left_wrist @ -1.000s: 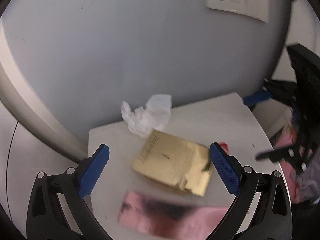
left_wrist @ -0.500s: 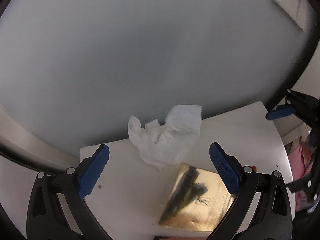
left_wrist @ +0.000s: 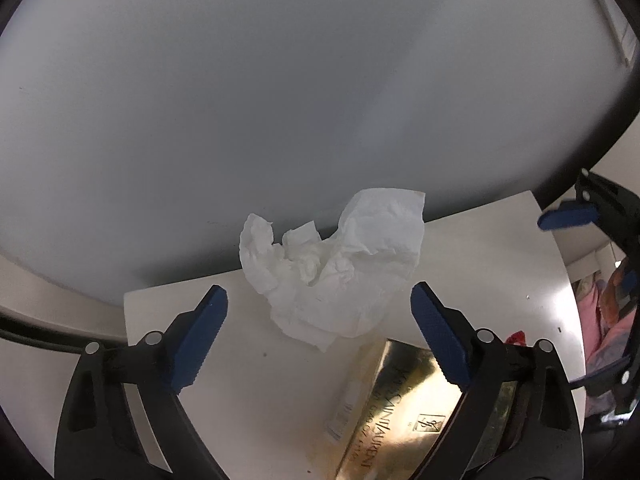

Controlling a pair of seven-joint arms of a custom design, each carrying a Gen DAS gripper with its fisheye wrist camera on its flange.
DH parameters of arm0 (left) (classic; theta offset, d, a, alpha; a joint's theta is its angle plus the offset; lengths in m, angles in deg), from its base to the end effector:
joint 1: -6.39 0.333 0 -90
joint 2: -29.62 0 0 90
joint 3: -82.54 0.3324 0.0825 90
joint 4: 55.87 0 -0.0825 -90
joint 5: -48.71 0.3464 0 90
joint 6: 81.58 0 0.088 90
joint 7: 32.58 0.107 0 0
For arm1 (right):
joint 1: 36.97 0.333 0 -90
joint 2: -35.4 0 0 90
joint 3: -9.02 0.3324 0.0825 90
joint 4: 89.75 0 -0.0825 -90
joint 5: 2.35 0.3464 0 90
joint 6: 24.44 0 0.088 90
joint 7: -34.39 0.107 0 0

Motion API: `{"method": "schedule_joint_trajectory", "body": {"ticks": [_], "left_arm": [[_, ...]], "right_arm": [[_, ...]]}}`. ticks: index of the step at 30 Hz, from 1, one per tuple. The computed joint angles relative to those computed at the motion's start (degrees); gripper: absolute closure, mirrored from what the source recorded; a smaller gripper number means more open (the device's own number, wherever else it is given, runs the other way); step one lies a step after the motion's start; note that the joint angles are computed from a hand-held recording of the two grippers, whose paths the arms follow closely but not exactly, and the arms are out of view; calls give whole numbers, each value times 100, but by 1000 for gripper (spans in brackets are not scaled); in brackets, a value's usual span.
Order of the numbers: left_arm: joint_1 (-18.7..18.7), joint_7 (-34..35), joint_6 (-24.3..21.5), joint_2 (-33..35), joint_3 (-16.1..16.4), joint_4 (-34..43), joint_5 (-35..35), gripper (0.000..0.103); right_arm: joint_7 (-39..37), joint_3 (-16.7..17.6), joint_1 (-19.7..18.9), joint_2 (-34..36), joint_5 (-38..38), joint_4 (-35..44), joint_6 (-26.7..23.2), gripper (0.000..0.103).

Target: Collect trash

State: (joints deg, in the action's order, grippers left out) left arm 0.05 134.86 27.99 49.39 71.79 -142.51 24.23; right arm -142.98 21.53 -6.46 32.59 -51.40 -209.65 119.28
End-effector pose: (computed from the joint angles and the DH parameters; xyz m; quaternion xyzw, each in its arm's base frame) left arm 0.6088 -0.1993 0.5085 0.0327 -0.9716 0.2321 0.0316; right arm 0.3879 0.3725 0.5255 -0.5587 0.7362 -0.2150 0.3157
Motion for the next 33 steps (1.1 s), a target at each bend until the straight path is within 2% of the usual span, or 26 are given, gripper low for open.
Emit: {"method": "schedule_joint_trajectory", "body": {"ticks": [4, 8, 11, 16, 21, 25, 33], "left_arm": [[-3, -66, -7, 84, 4, 70, -4, 28], [-20, -86, 36, 205, 24, 207, 105, 33], [19, -61, 17, 245, 9, 263, 57, 41], [71, 7, -1, 271, 2, 320, 19, 65], [125, 166, 61, 159, -22, 167, -114, 80], [203, 259, 49, 104, -21, 106, -304, 88], [335, 304, -283, 169, 5, 412, -450, 89]], "right_arm": [[254, -43, -56, 83, -153, 145, -28, 7], [196, -88, -69, 207, -166, 322, -73, 7], [127, -119, -69, 280, -128, 424, -104, 7], [112, -157, -54, 364, -58, 525, -198, 7], [78, -165, -36, 370, 13, 561, -259, 7], [48, -168, -25, 374, 42, 574, -273, 7], [36, -104, 55, 295, 167, 529, -434, 7]]}}
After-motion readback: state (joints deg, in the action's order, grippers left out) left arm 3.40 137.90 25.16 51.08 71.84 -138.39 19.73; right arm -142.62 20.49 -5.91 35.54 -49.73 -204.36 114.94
